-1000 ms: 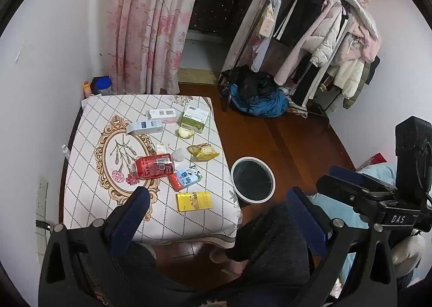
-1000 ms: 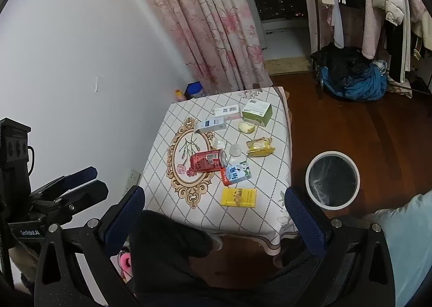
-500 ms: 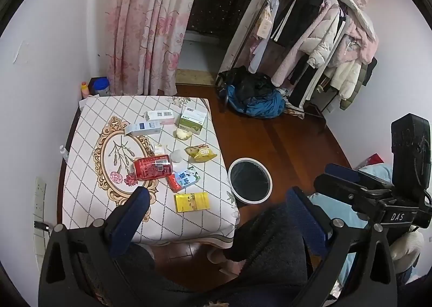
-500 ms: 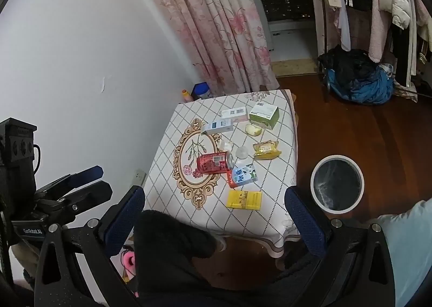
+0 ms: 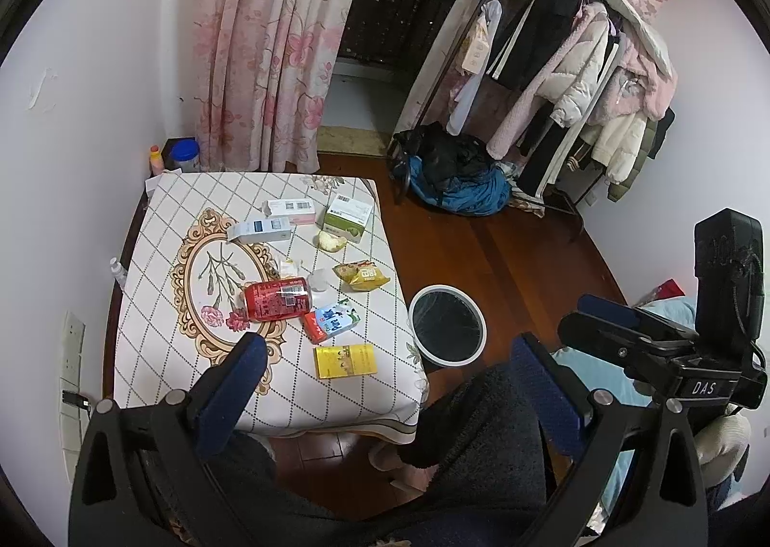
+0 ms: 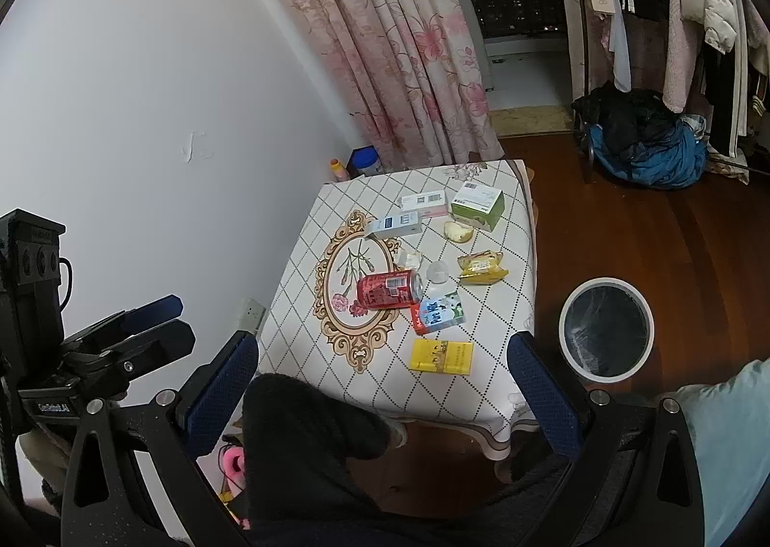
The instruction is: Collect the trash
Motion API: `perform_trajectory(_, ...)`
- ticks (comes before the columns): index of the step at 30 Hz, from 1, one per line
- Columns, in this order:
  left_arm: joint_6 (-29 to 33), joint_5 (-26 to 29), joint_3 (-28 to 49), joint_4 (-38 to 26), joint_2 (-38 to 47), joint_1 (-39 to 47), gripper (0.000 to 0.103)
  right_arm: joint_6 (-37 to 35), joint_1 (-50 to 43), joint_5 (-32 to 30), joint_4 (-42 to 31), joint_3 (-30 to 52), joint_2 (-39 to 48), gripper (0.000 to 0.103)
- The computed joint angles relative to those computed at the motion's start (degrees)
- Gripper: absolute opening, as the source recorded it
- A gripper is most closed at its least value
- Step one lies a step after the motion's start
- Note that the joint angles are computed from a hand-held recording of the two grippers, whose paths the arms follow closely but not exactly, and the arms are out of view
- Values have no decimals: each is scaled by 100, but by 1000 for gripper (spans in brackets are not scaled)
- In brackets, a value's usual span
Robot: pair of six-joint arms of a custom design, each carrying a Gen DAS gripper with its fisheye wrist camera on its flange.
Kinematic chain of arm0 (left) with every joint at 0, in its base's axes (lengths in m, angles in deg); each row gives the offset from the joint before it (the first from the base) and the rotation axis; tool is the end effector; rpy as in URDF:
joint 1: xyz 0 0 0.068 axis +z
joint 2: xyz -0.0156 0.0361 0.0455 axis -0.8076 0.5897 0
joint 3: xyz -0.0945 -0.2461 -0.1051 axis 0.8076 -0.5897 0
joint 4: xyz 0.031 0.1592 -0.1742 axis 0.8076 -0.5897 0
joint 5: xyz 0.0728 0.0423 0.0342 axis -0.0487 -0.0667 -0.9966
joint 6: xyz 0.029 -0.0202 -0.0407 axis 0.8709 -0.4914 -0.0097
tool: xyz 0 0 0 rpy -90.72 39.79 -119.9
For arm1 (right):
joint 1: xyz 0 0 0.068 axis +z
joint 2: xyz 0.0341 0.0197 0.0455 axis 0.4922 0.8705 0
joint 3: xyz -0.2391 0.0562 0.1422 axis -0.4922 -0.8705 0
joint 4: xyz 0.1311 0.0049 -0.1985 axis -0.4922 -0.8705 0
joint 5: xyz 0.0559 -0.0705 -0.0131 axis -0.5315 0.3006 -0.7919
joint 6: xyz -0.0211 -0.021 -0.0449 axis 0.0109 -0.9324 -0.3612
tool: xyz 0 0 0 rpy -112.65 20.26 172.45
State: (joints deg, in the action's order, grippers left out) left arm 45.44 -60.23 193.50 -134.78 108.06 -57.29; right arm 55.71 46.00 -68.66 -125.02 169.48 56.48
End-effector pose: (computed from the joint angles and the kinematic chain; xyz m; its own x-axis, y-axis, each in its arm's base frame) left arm 0.2456 -0.0286 0.4341 -0.8087 0.0474 -0.5863 0.2834 0.9048 -0.3177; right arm 0.2060 0.0708 0.4864 -0.8335 0.0873 -0.5456 -0.1675 0.9011 0.4001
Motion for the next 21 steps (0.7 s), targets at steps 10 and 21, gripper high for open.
perform_trajectory(10, 31, 77, 186, -109, 45, 118, 103, 40, 142, 98, 18, 112, 53, 103)
perform_trajectory(21, 37, 85, 166, -100, 30, 112, 103, 23, 157, 83, 10, 156, 58, 103)
